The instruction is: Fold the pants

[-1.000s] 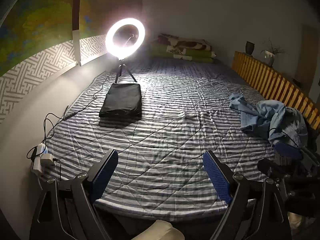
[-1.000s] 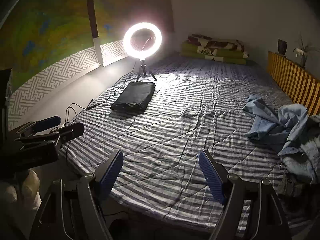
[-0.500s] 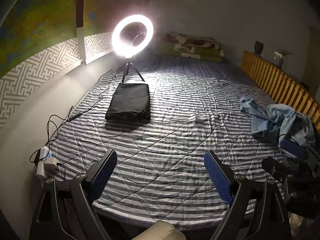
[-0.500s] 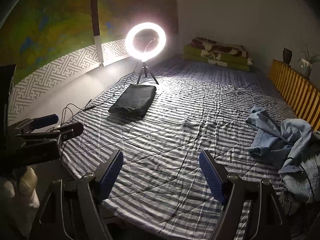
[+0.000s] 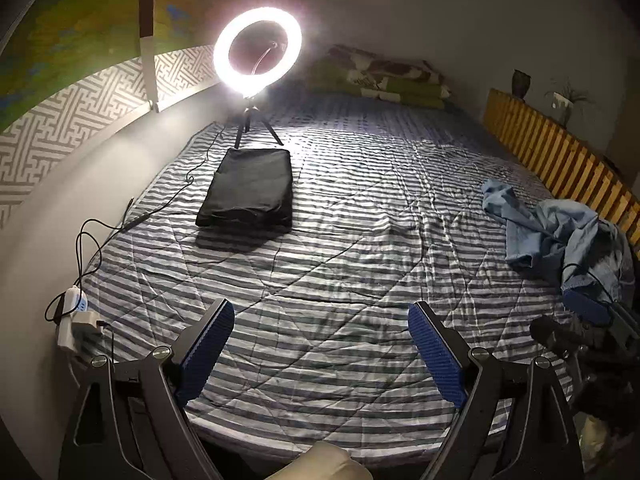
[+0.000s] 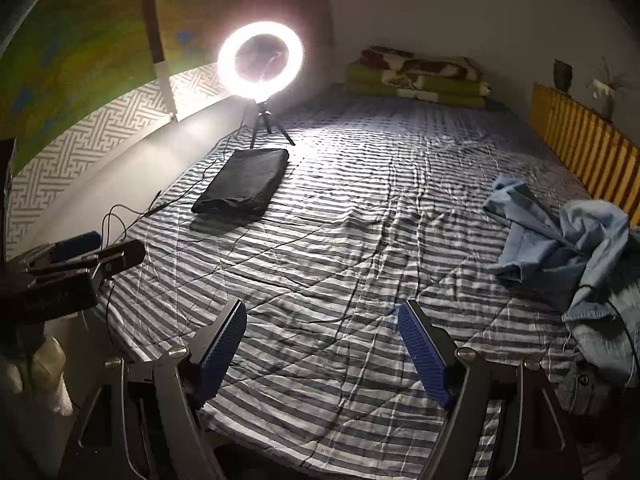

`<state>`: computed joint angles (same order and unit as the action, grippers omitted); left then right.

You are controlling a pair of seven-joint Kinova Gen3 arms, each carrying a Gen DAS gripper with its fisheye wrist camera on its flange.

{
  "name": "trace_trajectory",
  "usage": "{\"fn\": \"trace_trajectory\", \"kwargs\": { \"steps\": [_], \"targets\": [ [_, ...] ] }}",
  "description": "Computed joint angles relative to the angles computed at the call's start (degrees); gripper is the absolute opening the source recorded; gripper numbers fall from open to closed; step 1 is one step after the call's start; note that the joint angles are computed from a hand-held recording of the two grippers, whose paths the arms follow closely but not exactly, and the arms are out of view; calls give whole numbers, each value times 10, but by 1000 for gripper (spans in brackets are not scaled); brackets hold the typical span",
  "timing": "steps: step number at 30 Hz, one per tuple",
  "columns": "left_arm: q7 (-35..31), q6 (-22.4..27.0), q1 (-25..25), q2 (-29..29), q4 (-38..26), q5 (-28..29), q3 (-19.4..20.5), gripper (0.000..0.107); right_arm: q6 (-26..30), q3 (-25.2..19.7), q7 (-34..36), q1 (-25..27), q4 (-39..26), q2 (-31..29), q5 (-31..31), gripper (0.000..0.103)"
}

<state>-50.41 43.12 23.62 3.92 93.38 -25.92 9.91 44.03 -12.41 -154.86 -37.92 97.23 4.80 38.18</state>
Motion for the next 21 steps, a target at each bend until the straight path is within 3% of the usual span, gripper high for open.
{"fn": "trace_trajectory", "kwargs": {
  "steps": [21],
  "targets": [
    [37,8,-11,-47,50,-21,30,92,14,-19,-58,-27,12,-14,41,75]
  ]
}}
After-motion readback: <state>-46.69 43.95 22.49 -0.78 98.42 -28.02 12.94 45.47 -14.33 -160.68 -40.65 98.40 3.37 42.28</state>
